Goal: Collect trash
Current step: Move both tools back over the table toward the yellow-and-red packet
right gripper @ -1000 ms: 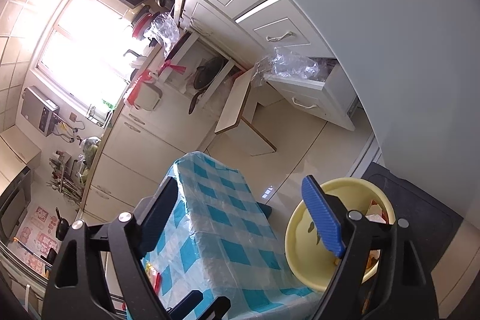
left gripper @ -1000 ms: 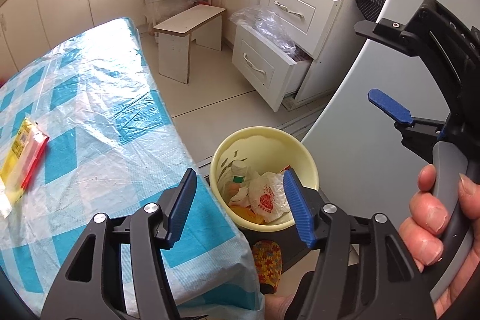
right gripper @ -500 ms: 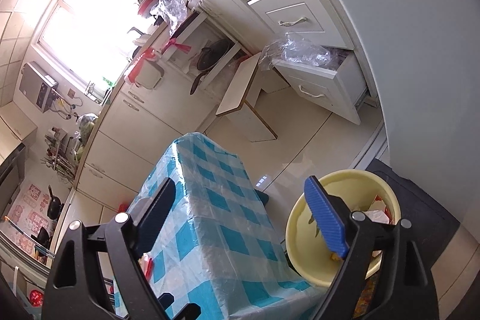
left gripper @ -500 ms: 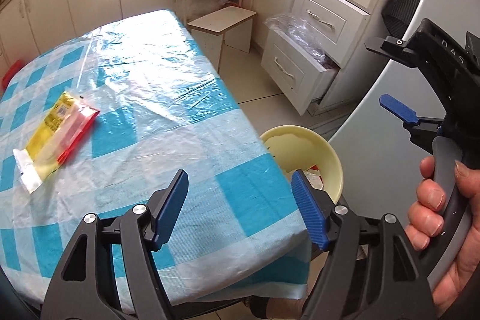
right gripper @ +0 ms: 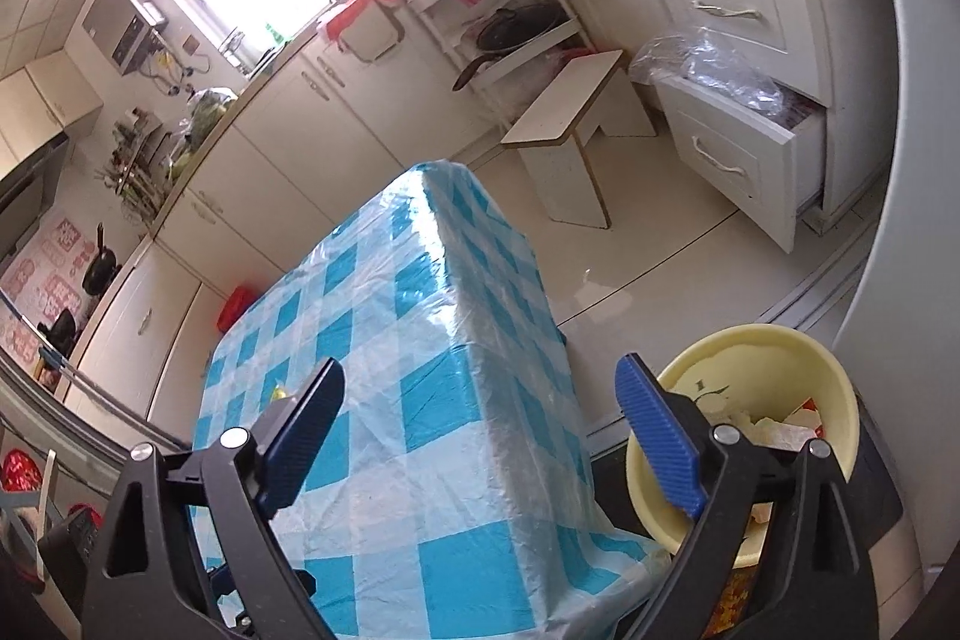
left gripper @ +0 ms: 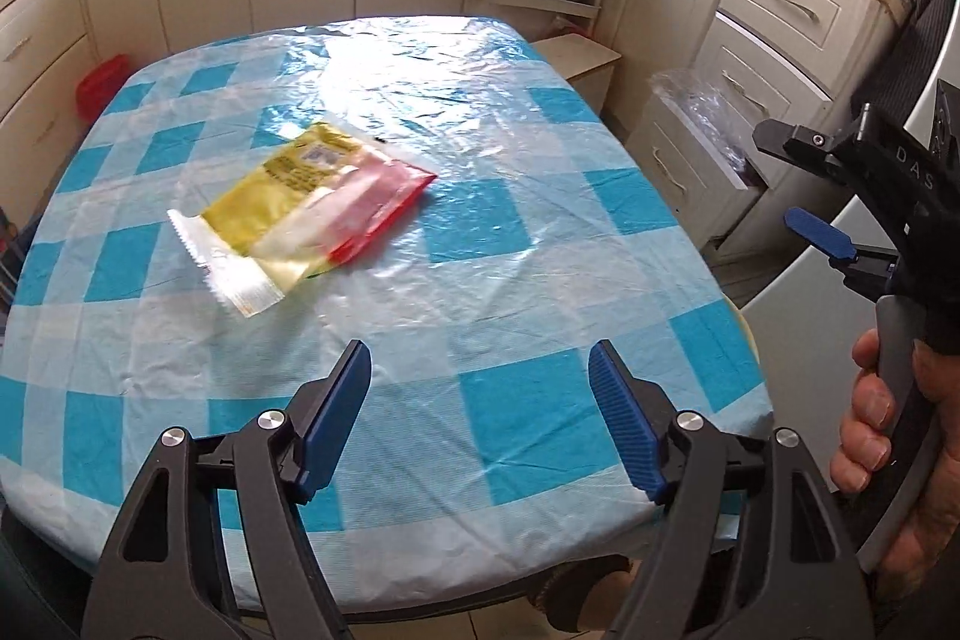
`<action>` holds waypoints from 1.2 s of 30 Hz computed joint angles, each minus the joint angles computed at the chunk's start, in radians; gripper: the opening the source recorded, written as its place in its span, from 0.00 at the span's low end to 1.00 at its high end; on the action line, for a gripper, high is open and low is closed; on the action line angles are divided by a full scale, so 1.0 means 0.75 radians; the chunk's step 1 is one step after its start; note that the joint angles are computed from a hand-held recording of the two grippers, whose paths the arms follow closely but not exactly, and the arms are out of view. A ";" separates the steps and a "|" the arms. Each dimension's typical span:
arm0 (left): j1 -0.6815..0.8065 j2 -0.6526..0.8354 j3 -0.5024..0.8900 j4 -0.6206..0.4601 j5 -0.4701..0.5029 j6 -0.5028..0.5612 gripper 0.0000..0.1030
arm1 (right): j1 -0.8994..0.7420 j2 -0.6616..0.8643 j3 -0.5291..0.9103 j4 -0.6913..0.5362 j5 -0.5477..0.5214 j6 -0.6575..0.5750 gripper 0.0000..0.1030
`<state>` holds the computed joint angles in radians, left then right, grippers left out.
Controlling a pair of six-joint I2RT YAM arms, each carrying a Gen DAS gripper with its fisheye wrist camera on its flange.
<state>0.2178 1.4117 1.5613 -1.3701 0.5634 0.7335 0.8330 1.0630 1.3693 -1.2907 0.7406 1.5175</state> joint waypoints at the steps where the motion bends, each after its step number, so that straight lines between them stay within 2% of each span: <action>1: 0.032 0.022 0.017 -0.004 0.005 0.012 0.70 | -0.015 0.016 -0.001 0.036 -0.023 -0.037 0.86; 7: 0.189 0.157 0.135 -0.017 0.028 0.048 0.72 | -0.096 0.159 0.032 0.210 -0.173 -0.236 0.86; 12: 0.288 0.269 0.246 -0.022 0.051 0.035 0.74 | -0.105 0.328 0.116 0.281 -0.250 -0.321 0.86; 26: 0.453 0.511 0.484 0.010 0.107 -0.056 0.78 | -0.112 0.781 0.458 0.320 -0.397 -0.468 0.86; 36: 0.537 0.645 0.622 -0.004 0.154 -0.076 0.78 | -0.120 1.021 0.737 0.228 -0.362 -0.512 0.90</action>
<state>0.6204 1.8954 2.0277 -1.3732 0.6792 0.6768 0.7427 1.8290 1.9224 -1.1197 0.4692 1.1331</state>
